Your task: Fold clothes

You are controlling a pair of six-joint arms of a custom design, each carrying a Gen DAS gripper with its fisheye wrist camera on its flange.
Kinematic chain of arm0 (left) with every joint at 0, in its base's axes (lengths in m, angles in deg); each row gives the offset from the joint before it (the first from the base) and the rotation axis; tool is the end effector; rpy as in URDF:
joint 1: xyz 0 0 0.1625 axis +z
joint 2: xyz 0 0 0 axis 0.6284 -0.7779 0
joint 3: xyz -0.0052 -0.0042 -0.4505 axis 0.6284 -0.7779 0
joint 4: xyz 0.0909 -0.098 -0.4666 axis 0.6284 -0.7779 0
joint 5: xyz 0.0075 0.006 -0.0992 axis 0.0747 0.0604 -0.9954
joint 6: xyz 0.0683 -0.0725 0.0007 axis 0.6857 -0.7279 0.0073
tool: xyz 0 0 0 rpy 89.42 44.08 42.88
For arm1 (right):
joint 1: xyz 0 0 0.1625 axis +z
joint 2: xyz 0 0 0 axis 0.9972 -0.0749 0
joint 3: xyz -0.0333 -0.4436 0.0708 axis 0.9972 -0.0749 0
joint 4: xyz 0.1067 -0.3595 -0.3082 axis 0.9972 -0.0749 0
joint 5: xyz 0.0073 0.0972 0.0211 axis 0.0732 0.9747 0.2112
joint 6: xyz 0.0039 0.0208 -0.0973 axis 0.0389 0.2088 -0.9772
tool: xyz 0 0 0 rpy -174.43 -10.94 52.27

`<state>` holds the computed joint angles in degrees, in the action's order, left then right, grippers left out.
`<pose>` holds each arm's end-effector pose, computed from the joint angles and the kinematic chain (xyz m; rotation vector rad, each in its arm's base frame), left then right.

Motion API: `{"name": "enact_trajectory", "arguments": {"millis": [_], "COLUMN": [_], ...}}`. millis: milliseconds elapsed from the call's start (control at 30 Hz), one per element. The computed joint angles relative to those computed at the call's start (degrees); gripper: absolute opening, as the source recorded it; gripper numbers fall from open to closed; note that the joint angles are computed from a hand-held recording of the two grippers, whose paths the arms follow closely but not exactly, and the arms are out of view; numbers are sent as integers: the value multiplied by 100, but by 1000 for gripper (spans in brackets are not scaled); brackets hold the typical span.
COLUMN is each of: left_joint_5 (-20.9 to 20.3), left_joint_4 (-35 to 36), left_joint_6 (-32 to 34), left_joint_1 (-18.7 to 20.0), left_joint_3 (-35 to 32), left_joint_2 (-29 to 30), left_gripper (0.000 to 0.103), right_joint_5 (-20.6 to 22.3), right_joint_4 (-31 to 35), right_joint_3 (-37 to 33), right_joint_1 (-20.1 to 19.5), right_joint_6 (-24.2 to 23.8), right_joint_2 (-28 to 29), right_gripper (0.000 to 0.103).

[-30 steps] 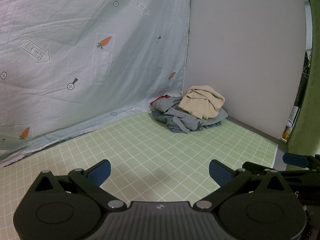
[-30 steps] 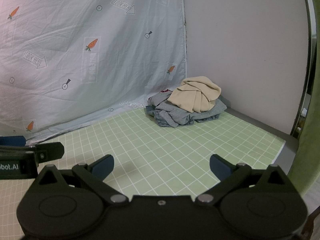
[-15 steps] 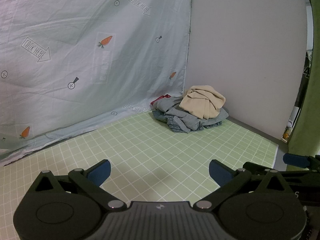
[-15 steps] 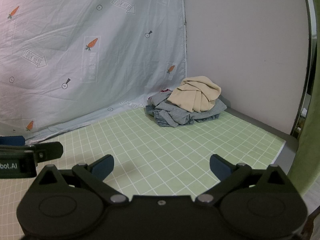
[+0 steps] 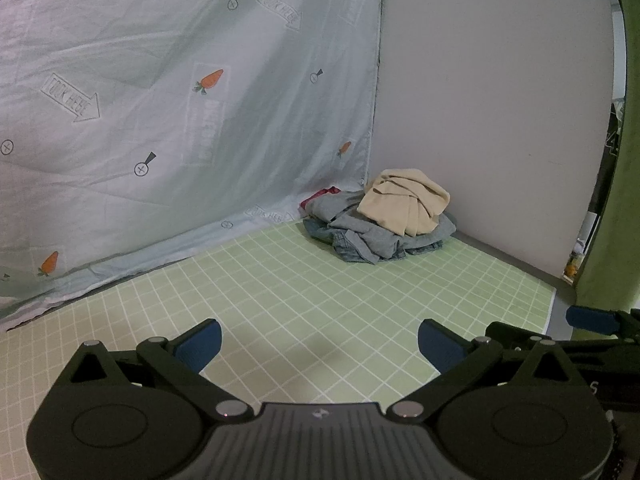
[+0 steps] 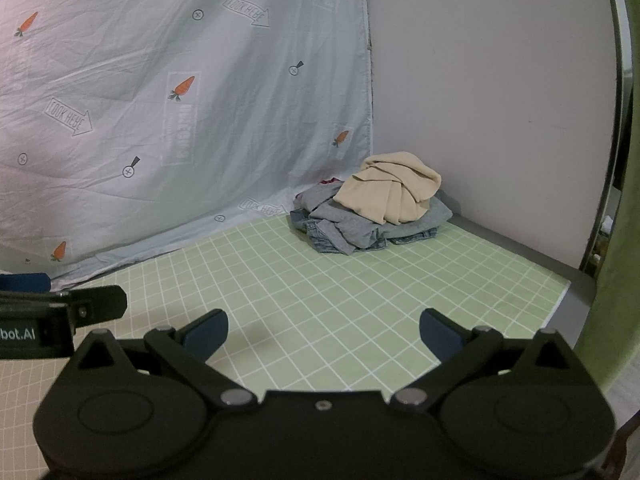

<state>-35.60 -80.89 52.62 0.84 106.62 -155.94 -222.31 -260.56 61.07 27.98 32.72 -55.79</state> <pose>-0.3607 -0.5731 0.2696 0.7445 2.2454 -1.1075 0.3089 -0.5433 0.2874 0.3827 -2.1067 1.2703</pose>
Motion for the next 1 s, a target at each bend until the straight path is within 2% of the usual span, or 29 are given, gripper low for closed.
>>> {"name": "enact_trajectory", "arguments": {"millis": [467, 800, 1000], "left_joint_5": [-44, -321, -434], "left_joint_4": [72, 443, 489], "left_joint_6": [-56, -113, -4], "left_joint_1": [11, 114, 247], "left_joint_3": [20, -32, -240], "left_joint_2": [-48, -148, -45], "left_gripper": [103, 103, 103], "right_joint_5": [-27, -450, -1034], "right_joint_4": [13, -94, -1060], "right_joint_3": [-16, -128, -321], "right_joint_1": [3, 88, 124], "right_joint_6": [-26, 59, -184], "right_joint_2": [19, 175, 603], "right_gripper": [103, 103, 103]}}
